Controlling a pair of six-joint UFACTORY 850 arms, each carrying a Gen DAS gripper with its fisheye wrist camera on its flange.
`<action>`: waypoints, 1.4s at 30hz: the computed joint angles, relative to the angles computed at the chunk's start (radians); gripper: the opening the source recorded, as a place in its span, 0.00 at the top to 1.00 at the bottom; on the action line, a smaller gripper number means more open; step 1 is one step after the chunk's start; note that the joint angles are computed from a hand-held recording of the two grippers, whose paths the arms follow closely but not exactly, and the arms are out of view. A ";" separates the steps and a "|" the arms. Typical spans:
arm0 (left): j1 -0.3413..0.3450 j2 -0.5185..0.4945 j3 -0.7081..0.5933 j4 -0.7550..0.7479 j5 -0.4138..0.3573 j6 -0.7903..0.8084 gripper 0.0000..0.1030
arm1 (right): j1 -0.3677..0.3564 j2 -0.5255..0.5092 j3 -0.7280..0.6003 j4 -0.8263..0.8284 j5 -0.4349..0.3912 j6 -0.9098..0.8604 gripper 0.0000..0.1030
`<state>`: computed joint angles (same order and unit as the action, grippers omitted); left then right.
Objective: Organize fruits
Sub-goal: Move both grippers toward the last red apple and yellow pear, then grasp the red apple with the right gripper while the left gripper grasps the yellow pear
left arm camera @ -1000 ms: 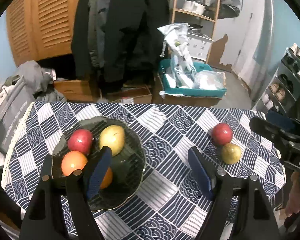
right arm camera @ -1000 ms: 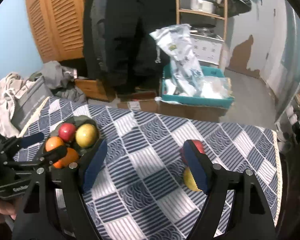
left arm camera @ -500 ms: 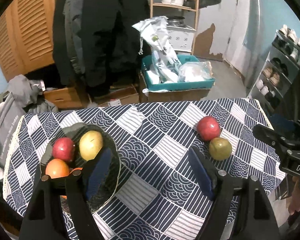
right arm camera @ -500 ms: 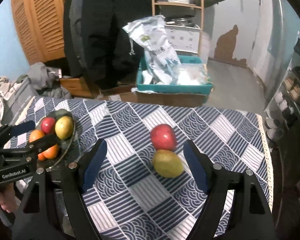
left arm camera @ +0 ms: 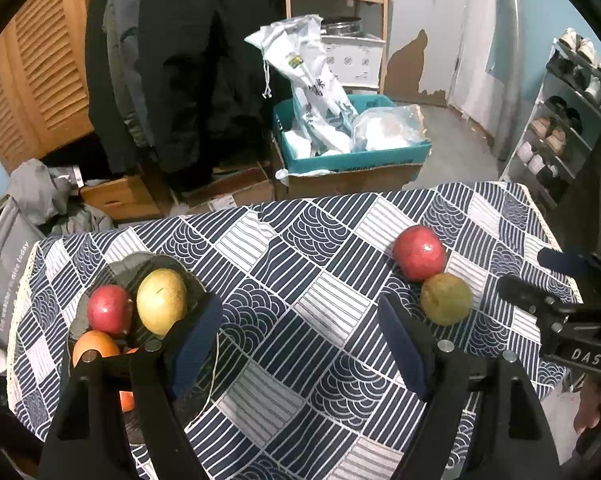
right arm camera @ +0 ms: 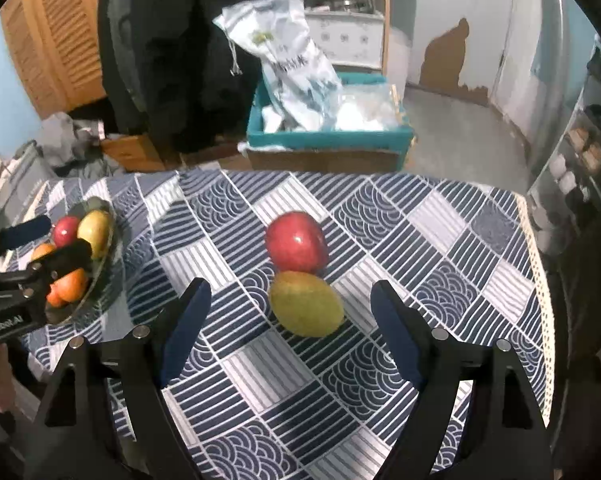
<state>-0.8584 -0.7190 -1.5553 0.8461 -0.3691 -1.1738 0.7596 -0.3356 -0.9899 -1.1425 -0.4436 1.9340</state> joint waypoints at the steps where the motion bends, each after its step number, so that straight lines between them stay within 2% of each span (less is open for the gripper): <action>1: 0.001 -0.010 -0.012 -0.002 -0.003 0.004 0.21 | -0.009 -0.012 -0.006 0.015 0.013 -0.018 0.20; 8: 0.016 -0.107 -0.131 -0.094 -0.042 0.111 0.21 | -0.066 -0.086 -0.060 0.118 0.068 -0.170 0.20; 14: 0.034 -0.198 -0.245 -0.243 -0.071 0.248 0.21 | -0.125 -0.173 -0.139 0.337 0.119 -0.432 0.20; 18: 0.041 -0.253 -0.315 -0.302 -0.107 0.313 0.21 | -0.145 -0.231 -0.193 0.466 0.109 -0.588 0.20; 32: 0.079 -0.348 -0.429 -0.525 -0.145 0.496 0.21 | -0.184 -0.354 -0.298 0.745 0.108 -0.868 0.20; 36: 0.079 -0.357 -0.444 -0.542 -0.152 0.518 0.21 | -0.190 -0.363 -0.303 0.749 0.103 -0.852 0.29; 39: 0.078 -0.358 -0.445 -0.562 -0.150 0.527 0.21 | -0.199 -0.353 -0.283 0.763 0.133 -0.857 0.30; 42: 0.075 -0.355 -0.442 -0.578 -0.148 0.536 0.21 | -0.197 -0.339 -0.262 0.668 0.152 -0.751 0.32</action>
<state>-0.7830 -1.0736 -1.9977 0.2686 -0.5166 -0.6380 0.5630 -0.6748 -1.2520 -0.4742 -0.2911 1.1832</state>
